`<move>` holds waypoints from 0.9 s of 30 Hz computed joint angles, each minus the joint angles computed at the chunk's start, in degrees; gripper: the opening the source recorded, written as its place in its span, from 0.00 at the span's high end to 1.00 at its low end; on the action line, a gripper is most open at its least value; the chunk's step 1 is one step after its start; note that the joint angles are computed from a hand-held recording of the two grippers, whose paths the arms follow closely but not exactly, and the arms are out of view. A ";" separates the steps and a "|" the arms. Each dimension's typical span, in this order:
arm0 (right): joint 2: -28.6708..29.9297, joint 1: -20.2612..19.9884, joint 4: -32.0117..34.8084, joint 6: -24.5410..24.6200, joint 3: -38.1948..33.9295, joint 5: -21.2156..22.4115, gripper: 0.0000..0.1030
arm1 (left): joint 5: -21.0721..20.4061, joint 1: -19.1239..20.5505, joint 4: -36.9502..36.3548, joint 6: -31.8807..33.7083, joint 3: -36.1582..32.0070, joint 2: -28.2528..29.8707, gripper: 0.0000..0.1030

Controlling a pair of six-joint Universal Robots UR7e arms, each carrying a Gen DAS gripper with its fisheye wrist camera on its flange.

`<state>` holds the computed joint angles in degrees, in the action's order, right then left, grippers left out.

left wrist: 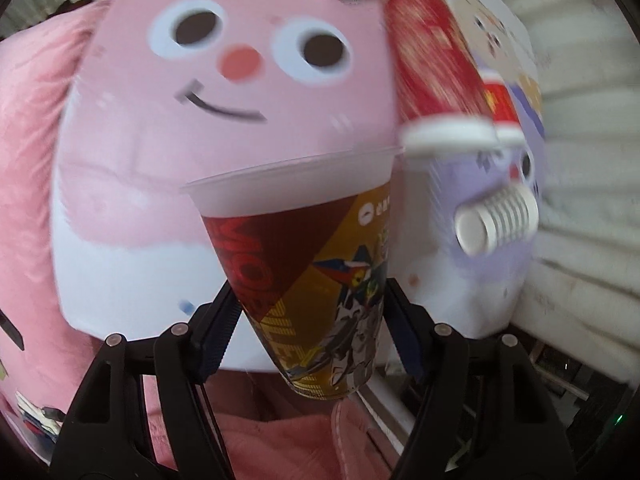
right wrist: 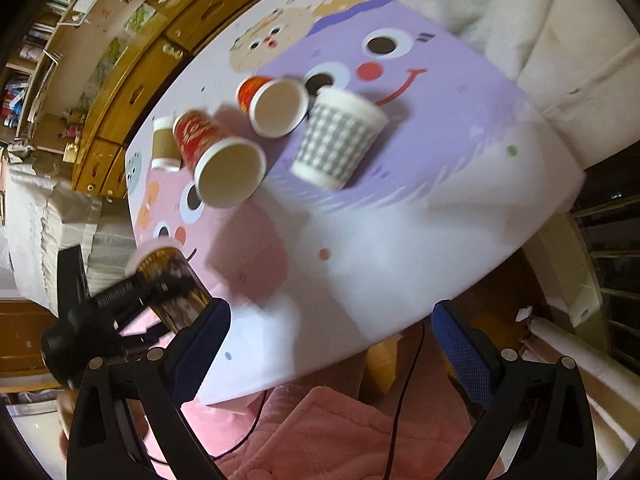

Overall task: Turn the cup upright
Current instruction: 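Lift the robot-print cup with the left gripper toward the right gripper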

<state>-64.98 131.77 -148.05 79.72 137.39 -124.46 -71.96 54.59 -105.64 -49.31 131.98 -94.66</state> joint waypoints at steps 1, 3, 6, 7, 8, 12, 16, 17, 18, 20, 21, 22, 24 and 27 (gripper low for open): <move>-1.22 0.06 0.81 0.13 0.59 -0.46 0.01 | -0.92 -1.36 -0.52 -0.38 1.32 -0.24 0.35; -4.68 0.20 3.32 0.32 1.80 -1.06 0.01 | -2.41 -5.20 -2.36 -1.39 4.09 0.23 0.35; -10.40 0.26 7.64 0.42 3.75 -1.64 0.01 | -4.52 -10.55 -4.28 -2.20 7.20 0.40 0.35; -12.42 0.16 9.61 0.51 4.28 -1.59 0.01 | -4.67 -11.47 -4.85 -2.63 7.66 0.71 0.35; -13.65 0.02 10.76 0.62 4.71 -1.61 0.01 | -5.18 -12.53 -6.52 -2.89 8.19 2.15 0.35; -19.44 -1.31 14.97 2.00 6.82 -1.47 0.01 | -5.76 -14.62 -9.98 -1.89 9.42 4.04 0.35; -24.33 -2.13 18.89 3.26 8.31 -1.15 0.01 | -5.07 -14.53 -10.15 0.34 8.91 4.87 0.34; -24.27 -2.15 18.90 3.43 8.33 -1.00 0.01 | -4.91 -13.63 -9.51 1.40 8.36 5.02 0.34; -24.76 -2.54 18.91 2.96 8.59 -0.86 0.01 | -4.83 -13.25 -9.51 1.91 8.35 5.14 0.34; -24.81 -2.90 18.66 2.31 8.79 -0.59 0.01 | -4.61 -12.54 -9.63 2.53 8.45 5.40 0.34; -24.53 -3.02 18.40 1.99 8.77 -0.41 0.01 | -4.86 -12.12 -10.04 2.75 8.56 5.62 0.34; -24.71 -3.45 18.19 1.24 8.98 -0.17 0.01 | -5.39 -11.56 -10.54 3.15 8.75 5.48 0.34; -24.01 -3.19 18.04 1.56 8.81 0.32 0.01 | -5.93 -10.98 -11.32 3.29 8.79 5.93 0.34; -23.53 -3.76 17.14 1.21 9.10 0.99 0.01 | -5.85 -10.26 -11.18 3.82 8.80 5.46 0.34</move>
<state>-88.51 128.01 -130.91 80.94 146.49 -123.47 -77.81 44.33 -116.82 -45.49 140.78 -89.19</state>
